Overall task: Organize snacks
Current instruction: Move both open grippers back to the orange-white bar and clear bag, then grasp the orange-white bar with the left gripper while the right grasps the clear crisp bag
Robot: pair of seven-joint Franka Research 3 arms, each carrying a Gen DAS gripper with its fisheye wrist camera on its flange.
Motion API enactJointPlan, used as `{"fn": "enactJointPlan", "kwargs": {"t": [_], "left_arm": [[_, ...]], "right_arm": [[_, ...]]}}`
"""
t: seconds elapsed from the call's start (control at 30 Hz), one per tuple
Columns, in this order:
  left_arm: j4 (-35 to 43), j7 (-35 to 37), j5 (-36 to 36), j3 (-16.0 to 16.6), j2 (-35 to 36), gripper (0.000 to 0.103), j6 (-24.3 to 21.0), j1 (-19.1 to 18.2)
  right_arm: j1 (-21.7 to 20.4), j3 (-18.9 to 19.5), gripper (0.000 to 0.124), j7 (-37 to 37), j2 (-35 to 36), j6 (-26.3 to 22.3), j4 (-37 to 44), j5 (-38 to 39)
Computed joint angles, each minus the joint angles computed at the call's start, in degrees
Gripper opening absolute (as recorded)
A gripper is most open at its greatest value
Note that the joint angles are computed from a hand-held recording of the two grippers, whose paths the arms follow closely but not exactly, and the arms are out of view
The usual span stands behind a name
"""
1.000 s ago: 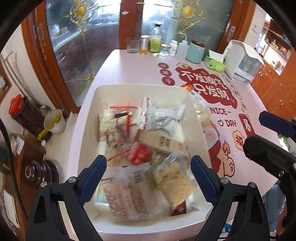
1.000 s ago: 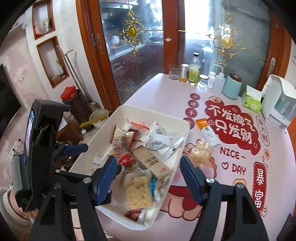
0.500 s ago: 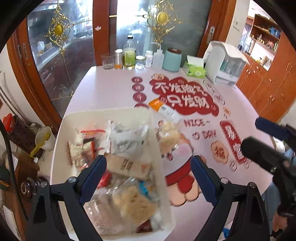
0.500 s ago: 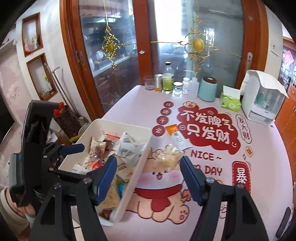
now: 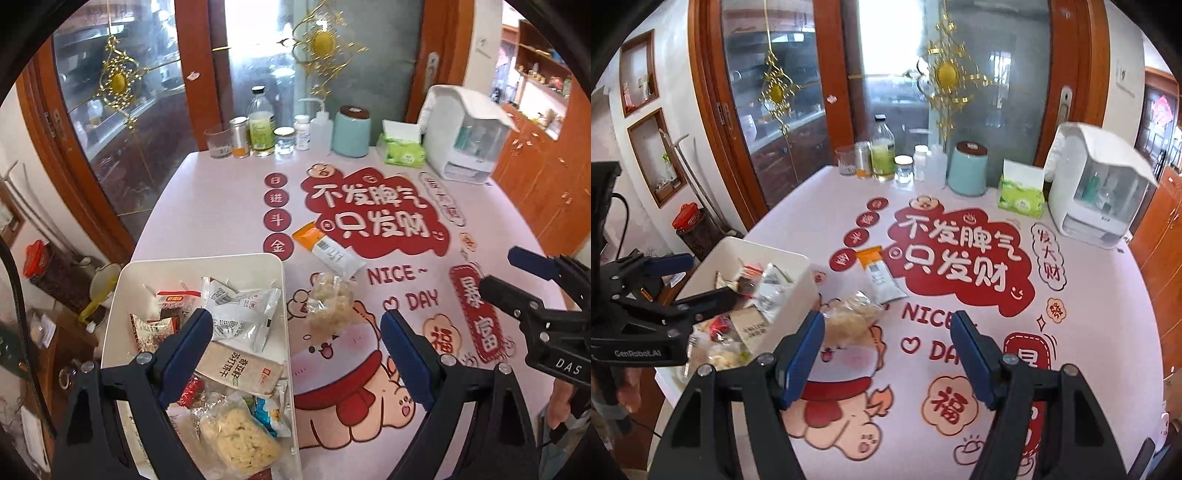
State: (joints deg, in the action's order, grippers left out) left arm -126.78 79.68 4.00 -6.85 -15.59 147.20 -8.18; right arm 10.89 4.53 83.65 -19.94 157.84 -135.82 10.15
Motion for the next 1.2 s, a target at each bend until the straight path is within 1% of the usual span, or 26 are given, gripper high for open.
{"fn": "enactJointPlan", "kwargs": {"t": [0.07,0.13,0.17,0.23,0.3,0.43,0.53,0.63,0.7,0.73,0.77,0.83,0.87,0.9,0.93,1.0,1.07,1.1,1.2], "left_arm": [[2.7,-2.3,2.1,-1.0,2.4,0.092,-1.5,0.9],[5.9,-1.4,2.3,-0.9,4.9,0.092,-3.7,0.9],[8.7,-0.9,3.2,-1.1,6.7,0.092,-5.9,1.0],[12.4,1.0,3.6,-1.3,9.0,0.092,-8.5,1.1],[17.0,3.1,5.7,-1.8,11.9,0.092,-11.4,1.3],[26.0,9.1,12.3,-2.5,17.9,0.092,-16.9,1.3],[31.5,16.0,16.3,-2.8,21.6,0.092,-18.8,1.0],[35.2,23.9,20.3,-2.7,24.3,0.092,-17.5,0.7],[38.4,29.8,21.0,-2.7,26.7,0.092,-17.1,0.7],[40.1,32.8,20.5,-2.8,27.9,0.092,-17.2,0.9],[42.0,37.0,19.2,-3.0,29.4,0.092,-17.3,1.3],[45.5,45.5,16.3,-3.5,32.4,0.092,-18.3,2.2],[46.7,48.8,15.1,-3.7,33.5,0.092,-18.8,2.5],[47.4,51.9,14.2,-3.8,34.4,0.092,-18.9,2.8],[48.4,54.7,13.6,-3.8,35.6,0.092,-19.0,3.0],[51.7,60.3,11.9,-3.9,38.8,0.092,-20.9,3.5],[53.3,63.8,10.7,-3.9,40.7,0.092,-22.1,3.7],[53.3,65.3,10.2,-3.9,41.3,0.092,-21.8,3.8],[55.0,70.2,8.6,-4.2,43.9,0.092,-21.7,4.3]], "right_arm": [[1.8,-2.5,0.071,-4.4,2.0,-0.3,0.7,2.8],[4.2,-5.3,0.071,-11.4,4.3,-0.9,1.7,7.7],[4.7,-5.8,0.071,-14.3,5.2,-1.2,2.0,9.6],[5.1,-6.3,0.071,-19.2,7.2,-1.8,3.1,12.7],[5.0,-6.4,0.071,-22.9,9.0,-2.8,4.4,15.9],[3.4,-4.9,0.071,-23.0,12.1,-4.5,7.1,17.9],[2.7,-3.9,0.071,-21.0,13.6,-5.1,8.7,18.4],[2.2,-2.6,0.072,-15.0,15.6,-5.2,10.5,15.7],[2.0,-1.7,0.072,-6.9,18.3,-6.5,12.9,10.9],[2.1,-1.5,0.072,-3.5,19.7,-7.6,14.2,8.9],[2.4,-1.3,0.072,1.1,21.6,-9.1,16.0,6.6],[3.1,-1.4,0.072,7.6,24.5,-11.2,18.6,4.2],[3.4,-1.4,0.072,10.8,26.8,-12.9,20.7,4.8],[3.5,-1.4,0.072,12.3,28.2,-13.6,21.9,5.7],[3.8,-1.6,0.072,15.3,30.2,-14.6,23.6,6.1],[4.4,-2.0,0.072,19.3,32.6,-15.5,25.7,5.6],[5.6,-2.8,0.072,24.5,34.7,-16.1,27.6,2.6],[6.2,-3.2,0.072,26.6,35.4,-16.7,28.5,1.0],[7.4,-3.7,0.072,30.8,38.1,-19.0,31.8,-2.6]]}}
